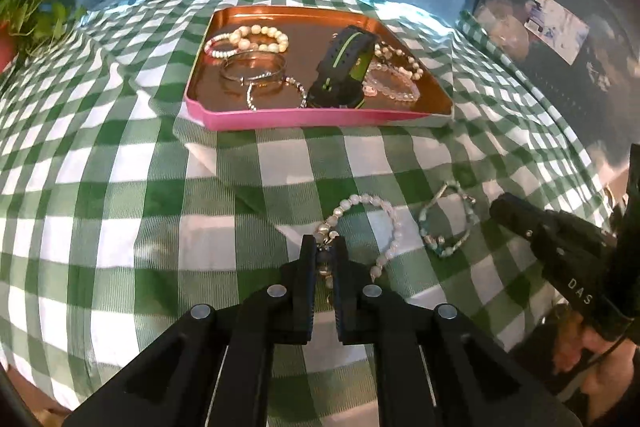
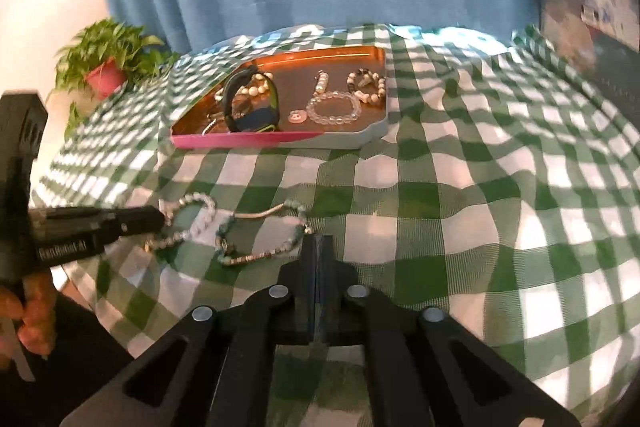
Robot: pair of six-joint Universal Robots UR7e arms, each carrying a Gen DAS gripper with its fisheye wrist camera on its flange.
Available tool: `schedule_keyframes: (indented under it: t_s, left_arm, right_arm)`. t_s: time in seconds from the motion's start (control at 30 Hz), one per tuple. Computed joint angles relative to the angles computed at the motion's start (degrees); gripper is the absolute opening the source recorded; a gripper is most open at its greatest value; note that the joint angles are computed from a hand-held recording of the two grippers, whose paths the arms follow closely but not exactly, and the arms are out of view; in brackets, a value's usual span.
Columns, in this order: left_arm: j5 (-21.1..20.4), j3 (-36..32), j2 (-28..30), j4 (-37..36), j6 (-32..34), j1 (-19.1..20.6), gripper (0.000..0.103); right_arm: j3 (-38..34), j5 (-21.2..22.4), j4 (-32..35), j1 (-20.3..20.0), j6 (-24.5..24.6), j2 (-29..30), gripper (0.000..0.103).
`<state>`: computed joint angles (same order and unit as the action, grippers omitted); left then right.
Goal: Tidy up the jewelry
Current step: 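Grasp the white bead bracelet with the left gripper while the right gripper grasps the silver chain bracelet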
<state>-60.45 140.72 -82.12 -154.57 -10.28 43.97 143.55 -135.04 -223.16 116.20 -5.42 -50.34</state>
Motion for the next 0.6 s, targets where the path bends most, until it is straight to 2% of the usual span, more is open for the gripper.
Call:
schedule_keyframes:
  t_s: [0.03,0.13,0.17,0.2,0.4,0.53,0.57,0.6]
  left_arm:
    - [-0.06,-0.41,0.6,-0.16,0.32,0.02,0.011]
    - [0.31,-0.95,2.35,-1.89,2.05,0.11,0.012]
    - [0.59,-0.99,3.17,-3.08,3.18,0.02,0.012]
    - [0.76,-1.14,3.74,-3.52,3.95,0.0,0.012]
    - [2.67,-1.31,5.44,-5.03,6.83,-0.48,0.006]
    - [1.17,-2.76,4.16,0.51,4.98,-0.22,0.006]
    - [0.8,-2.88,3.73,1.61,4.49,-0.26,0.006]
    - [0.89,-2.7,3.16,2.35,3.98,-0.64,0.006]
  right_arm:
    - [-0.36,0.16,0.0,-0.29,-0.18,-0.03,0.02]
    - [-1.8,1.39,-0.25,-0.79,-2.22,0.74,0.021]
    - [-2.26,2.25,0.33,-1.11,-2.76,0.89,0.02]
    - [-2.99,2.32,1.46,-1.29,-3.31,1.24,0.014]
    - [-6.48,-4.01,2.98,0.42,-7.83,4.95,0.012]
    - [-7.06,-5.59,3.92,1.09,-7.9,5.35,0.009]
    - [-7.04,-5.58,3.73,1.27,-7.87,5.3,0.002]
    - [-7.14,-5.81,3.45,1.94,-8.07,5.25,0.0]
